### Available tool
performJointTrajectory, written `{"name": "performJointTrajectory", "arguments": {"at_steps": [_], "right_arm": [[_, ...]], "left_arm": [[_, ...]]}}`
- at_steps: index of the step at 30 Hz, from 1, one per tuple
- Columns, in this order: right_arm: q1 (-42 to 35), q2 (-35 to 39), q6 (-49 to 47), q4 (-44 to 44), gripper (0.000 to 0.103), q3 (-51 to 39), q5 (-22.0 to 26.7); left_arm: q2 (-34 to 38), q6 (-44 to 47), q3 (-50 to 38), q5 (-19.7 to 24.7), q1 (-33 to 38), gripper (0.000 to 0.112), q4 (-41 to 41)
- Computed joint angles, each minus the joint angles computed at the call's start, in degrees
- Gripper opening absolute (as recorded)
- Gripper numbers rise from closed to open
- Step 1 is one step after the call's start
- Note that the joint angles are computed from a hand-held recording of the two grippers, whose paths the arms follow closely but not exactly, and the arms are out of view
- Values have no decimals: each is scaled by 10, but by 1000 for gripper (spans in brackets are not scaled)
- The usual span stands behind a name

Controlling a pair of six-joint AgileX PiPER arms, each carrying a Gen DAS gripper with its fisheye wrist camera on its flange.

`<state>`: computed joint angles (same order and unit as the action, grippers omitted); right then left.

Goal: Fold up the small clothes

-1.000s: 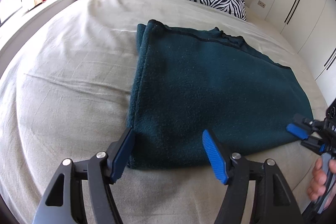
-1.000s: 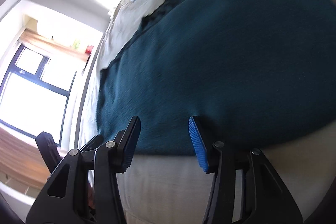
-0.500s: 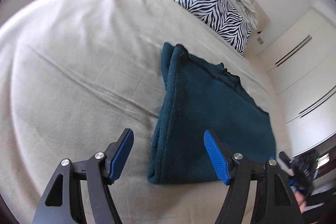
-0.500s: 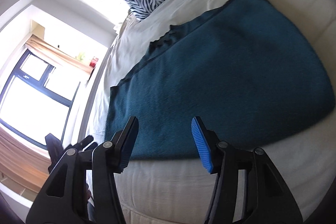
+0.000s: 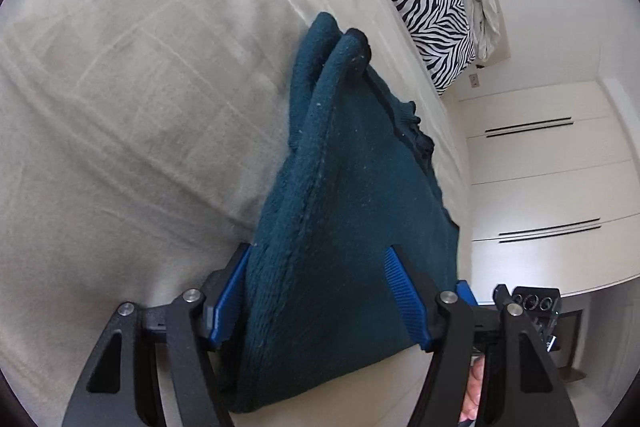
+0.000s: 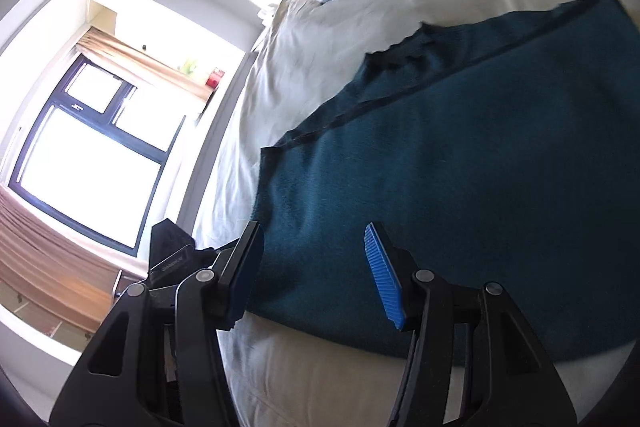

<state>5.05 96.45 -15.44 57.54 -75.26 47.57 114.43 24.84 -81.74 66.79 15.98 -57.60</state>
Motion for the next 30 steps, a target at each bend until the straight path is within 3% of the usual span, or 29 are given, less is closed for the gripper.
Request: {"name": "performJointTrajectory", "arguments": {"at_steps": [3,8,11,14,19,23,30], "right_arm": [[28,65,31,-15,52,-81,14],[51,161,74,-25,52,-183,38],[54,209,101,-49,51,-213,46],[37,213,29,37,50,-177,35],[9,205,5,74,51,-164,57],[-42,190,-27,119,53,-141,78],[-162,169,-73,180,57,-99,140]], "left_arm": [[1,2,-9,5,-13,60,15],[21,3,-14,23,-13,16,14],[23,12,-2,26,-3,15,-8],[8,14,7,19,-4,14,-17],[-23,3,-6,12,-24,13,-25],[-47,-30,-55,4,-78,13,-14],[-9,-94,-174,-27,-215,13,1]]}}
